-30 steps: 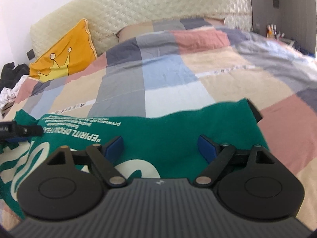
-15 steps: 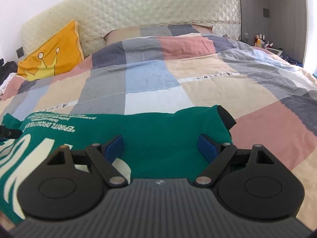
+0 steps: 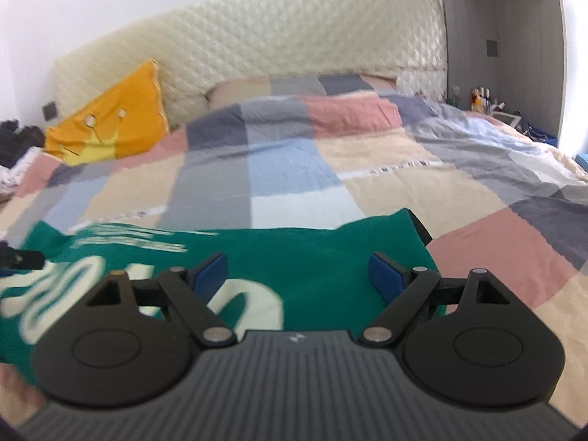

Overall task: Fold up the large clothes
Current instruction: 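Move both grippers to the printed edge of the folded hoodie, then close both grippers on the printed edge of the green hoodie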

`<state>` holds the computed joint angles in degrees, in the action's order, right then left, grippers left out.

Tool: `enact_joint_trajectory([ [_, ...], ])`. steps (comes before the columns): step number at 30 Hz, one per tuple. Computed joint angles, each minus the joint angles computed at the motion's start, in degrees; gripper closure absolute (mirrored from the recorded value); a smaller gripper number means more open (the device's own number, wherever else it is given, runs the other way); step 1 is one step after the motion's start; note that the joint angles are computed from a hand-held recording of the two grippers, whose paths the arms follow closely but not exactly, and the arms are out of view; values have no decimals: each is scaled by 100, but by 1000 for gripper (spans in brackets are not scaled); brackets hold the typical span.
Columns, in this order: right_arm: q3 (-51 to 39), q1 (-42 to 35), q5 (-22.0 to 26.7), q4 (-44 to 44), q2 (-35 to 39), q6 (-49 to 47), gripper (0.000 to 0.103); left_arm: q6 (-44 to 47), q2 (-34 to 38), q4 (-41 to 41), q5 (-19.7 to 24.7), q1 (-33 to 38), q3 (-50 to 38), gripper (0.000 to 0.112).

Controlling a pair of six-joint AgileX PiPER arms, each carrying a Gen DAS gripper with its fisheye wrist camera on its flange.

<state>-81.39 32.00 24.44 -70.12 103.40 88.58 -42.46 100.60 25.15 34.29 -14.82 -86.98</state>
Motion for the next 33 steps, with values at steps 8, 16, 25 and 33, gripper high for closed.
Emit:
enact_joint_trajectory([
  [8,897,737,616,-48,-986,894,18,-1234,-1280,1301,-53,-947,1175,19],
  [16,1608,1443,1145,-447,-1628,1638,17,-2214,-2134,2208,175,-1869,2022,18],
  [25,1913,1197,235,-535,-1815,2326,9,-2649,-2098,2224,78,-1913,2201,13],
  [33,2075,769,-387,-84,-1807,2946,0,-2603,-1888,1875,-116,-1646,2185,11],
])
